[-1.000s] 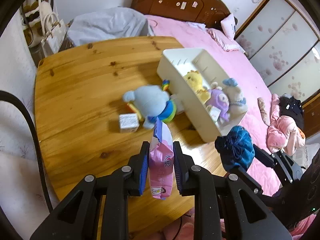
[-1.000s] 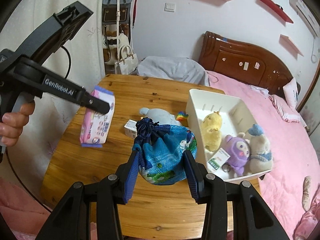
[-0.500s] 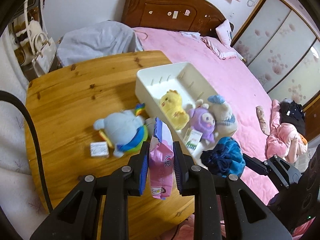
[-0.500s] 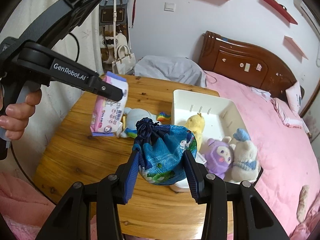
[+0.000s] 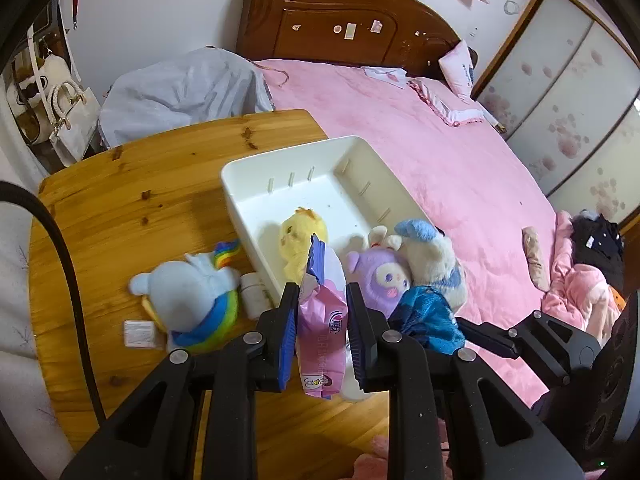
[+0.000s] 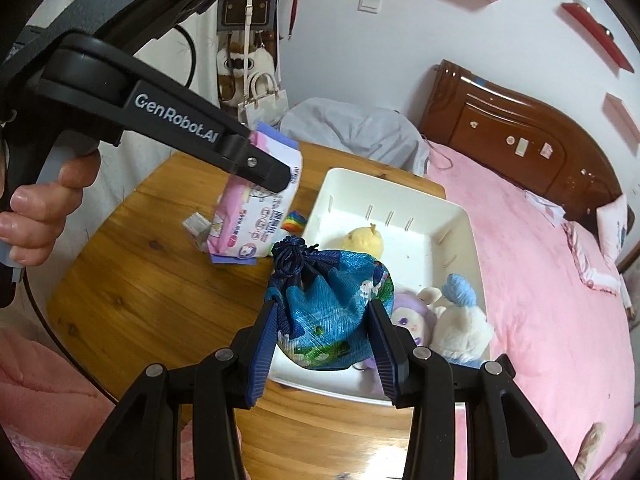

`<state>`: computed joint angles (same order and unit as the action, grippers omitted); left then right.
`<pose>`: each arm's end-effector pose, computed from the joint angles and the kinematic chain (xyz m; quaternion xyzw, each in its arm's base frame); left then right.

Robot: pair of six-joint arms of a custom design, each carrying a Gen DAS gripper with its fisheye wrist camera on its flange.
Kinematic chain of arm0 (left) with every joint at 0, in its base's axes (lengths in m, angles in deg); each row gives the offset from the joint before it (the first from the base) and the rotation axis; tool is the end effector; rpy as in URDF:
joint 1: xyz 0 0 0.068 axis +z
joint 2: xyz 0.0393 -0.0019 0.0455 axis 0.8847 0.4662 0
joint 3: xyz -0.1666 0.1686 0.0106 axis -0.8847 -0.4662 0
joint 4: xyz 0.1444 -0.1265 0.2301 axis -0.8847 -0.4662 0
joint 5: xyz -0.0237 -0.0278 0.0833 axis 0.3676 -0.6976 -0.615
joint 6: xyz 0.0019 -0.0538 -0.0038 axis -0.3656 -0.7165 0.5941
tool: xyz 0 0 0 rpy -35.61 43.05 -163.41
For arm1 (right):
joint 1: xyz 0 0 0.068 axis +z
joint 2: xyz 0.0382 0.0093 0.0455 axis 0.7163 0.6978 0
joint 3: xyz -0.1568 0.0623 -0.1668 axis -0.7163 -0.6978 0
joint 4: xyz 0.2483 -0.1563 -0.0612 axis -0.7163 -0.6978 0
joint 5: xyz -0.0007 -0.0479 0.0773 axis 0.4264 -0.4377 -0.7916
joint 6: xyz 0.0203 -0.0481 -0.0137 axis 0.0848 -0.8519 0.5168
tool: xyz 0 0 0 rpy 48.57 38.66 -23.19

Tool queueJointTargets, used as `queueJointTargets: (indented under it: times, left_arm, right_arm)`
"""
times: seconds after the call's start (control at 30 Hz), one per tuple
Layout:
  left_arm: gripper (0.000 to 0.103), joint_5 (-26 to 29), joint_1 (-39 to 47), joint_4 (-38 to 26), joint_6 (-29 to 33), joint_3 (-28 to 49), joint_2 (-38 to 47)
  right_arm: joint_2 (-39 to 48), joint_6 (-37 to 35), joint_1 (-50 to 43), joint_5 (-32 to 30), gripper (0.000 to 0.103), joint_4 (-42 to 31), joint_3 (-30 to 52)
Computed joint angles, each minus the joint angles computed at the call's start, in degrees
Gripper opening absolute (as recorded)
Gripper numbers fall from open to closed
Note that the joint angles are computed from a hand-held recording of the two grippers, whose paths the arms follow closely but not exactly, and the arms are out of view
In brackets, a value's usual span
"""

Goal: Organize objects
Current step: 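Lift the wipe pack and pouch and carry both over the white tray, then lower the wipe pack and pouch into the tray and open both grippers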

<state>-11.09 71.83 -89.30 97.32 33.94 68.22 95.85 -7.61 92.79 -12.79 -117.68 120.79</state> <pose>0.2560 0.0253 0.3178 0.1709 0.9389 -0.1974 0.2244 0.1558 0.1497 0.2603 -0.2256 0.9141 0.0087 0.3368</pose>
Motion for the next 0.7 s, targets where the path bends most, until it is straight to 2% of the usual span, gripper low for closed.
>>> queueJointTargets:
  times: [0.27,0.57,0.6,0.63,0.7]
  left_arm:
    - [0.026,-5.3,-9.6,6.5,-10.1,-3.1,-1.7]
    - [0.029,-11.1,-15.4,9.5,-16.9,-3.4,-0.9]
    - [0.031,-11.9,-15.7,9.6,-17.4,-3.3,-0.7]
    - [0.037,-12.7,-16.1,9.8,-17.8,-3.3,-0.6]
    - [0.042,-14.7,-16.7,10.2,-18.5,-3.5,-0.8]
  right_arm:
    - [-2.9,-11.2,-12.3,-9.1,0.046,1.6,-3.5]
    - [-3.4,-17.2,-21.2,-14.9,0.046,3.4,-5.2]
    - [-2.8,-17.5,-22.0,-15.4,0.050,3.8,-5.1]
    - [-2.6,-17.6,-22.7,-15.8,0.056,3.9,-5.1]
    - [-2.7,-17.7,-23.9,-16.6,0.060,4.1,-5.2]
